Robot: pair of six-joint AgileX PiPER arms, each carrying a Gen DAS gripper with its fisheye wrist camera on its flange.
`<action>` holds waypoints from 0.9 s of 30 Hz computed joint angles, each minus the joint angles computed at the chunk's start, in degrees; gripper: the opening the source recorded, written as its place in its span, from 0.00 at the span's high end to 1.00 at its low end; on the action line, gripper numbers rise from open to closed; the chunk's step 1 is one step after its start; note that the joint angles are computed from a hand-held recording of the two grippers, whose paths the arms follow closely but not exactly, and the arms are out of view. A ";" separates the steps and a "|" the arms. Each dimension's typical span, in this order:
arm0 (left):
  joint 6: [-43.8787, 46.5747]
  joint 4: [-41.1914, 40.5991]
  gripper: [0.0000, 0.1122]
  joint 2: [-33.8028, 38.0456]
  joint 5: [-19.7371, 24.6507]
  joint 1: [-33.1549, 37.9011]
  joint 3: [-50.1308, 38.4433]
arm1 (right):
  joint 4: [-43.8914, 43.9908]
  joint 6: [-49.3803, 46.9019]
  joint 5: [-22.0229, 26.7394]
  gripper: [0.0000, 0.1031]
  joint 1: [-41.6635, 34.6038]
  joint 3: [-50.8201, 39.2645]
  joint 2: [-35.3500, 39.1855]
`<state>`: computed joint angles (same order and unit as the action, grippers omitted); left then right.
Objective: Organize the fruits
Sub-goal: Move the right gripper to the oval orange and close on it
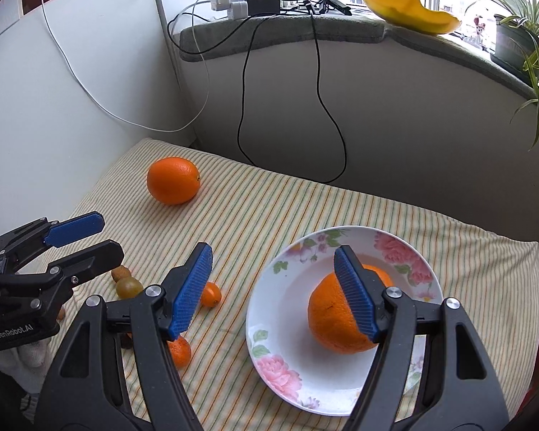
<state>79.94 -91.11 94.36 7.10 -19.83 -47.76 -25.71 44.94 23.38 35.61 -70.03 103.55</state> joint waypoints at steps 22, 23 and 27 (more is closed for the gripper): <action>-24.78 36.08 0.30 11.40 7.37 12.52 -12.53 | 27.71 -24.83 10.17 0.10 -2.53 -29.08 17.92; -25.38 36.68 0.30 12.15 7.67 12.64 -13.27 | 26.99 -24.34 10.85 0.10 -2.28 -30.71 19.06; -24.40 34.90 0.30 14.94 10.32 13.91 -16.29 | 27.07 -24.81 14.34 0.10 -1.94 -37.88 23.76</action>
<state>55.54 -56.21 109.30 17.42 -5.93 -64.04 1.37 20.13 37.72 33.67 -107.91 127.31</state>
